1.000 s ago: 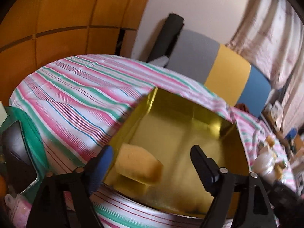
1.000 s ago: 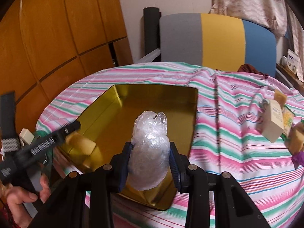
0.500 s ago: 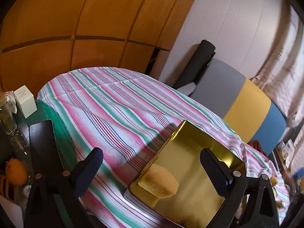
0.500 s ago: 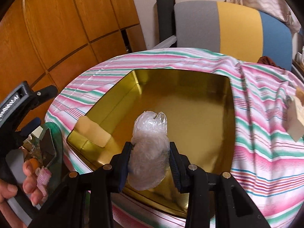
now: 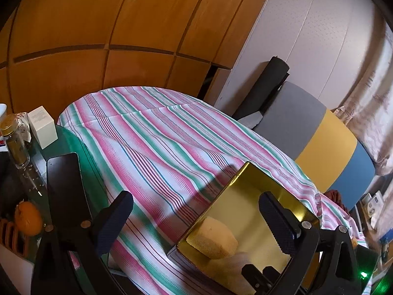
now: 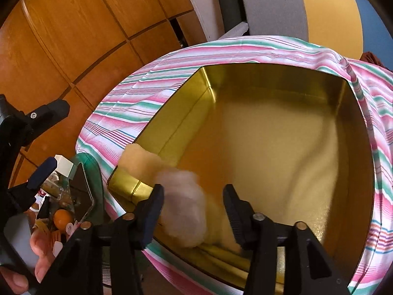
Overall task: Organize objects
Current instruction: 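Carry both items to the gold tray and open both tools to release them, then move both tools back toward the remaining items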
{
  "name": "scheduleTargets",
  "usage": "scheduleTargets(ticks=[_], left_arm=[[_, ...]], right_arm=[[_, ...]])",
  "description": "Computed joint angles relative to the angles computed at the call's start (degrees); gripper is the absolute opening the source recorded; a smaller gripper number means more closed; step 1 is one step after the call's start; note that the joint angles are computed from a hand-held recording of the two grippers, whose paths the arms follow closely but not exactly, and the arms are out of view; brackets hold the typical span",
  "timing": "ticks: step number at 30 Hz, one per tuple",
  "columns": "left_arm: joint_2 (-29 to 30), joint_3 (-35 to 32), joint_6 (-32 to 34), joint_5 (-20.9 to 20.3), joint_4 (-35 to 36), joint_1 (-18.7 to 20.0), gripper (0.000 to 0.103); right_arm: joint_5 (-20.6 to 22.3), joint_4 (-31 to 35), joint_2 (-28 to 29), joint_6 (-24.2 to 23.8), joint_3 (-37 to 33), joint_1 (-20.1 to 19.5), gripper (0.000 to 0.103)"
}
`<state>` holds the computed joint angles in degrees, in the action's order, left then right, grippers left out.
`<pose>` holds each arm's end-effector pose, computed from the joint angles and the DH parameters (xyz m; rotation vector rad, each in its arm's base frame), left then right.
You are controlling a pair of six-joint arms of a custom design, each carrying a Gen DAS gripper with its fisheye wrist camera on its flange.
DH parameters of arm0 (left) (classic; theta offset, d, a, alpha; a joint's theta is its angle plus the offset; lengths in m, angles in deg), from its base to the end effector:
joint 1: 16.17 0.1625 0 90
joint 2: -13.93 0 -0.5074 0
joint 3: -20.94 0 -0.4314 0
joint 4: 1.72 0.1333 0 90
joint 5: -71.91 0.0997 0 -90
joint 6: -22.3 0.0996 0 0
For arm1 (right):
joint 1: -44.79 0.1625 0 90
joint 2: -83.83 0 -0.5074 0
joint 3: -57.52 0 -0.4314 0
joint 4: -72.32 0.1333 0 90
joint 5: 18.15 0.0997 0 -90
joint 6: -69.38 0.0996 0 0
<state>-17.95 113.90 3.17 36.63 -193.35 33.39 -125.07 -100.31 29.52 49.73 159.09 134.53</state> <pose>-0.3249 -0.7120 0.0740 -0.0068 2.3443 -1.3301 0.1010 -0.7257 0.2378 0.3222 -2.6318 0.7637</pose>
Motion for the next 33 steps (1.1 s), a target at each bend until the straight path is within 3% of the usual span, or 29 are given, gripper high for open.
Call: scheduleTargets(ticks=[7,18,26,33], left_arm=[[0.07,-0.12,-1.95,-0.74,2.74,-0.31,0.103],[1.31,-1.07,-0.21,-5.22,8.56,-1.63,0.103],[2.83,-1.58,3.46,-11.24,12.14,-3.03,0.103],[4.45,-1.29,10.48,-20.72,13.98,-5.36,0.103]], right_arm=[[2.39,-6.01,-2.97,-0.37,3.96,-0.87,0.063],[-6.23,-19.09,-5.69,-7.37,7.28,-0.08,0.063],[-10.77,-21.55,-9.20,-4.51,8.89,-3.05,0.063],[-15.19,-24.04,-11.94,-3.87,10.78,-7.13,0.063]])
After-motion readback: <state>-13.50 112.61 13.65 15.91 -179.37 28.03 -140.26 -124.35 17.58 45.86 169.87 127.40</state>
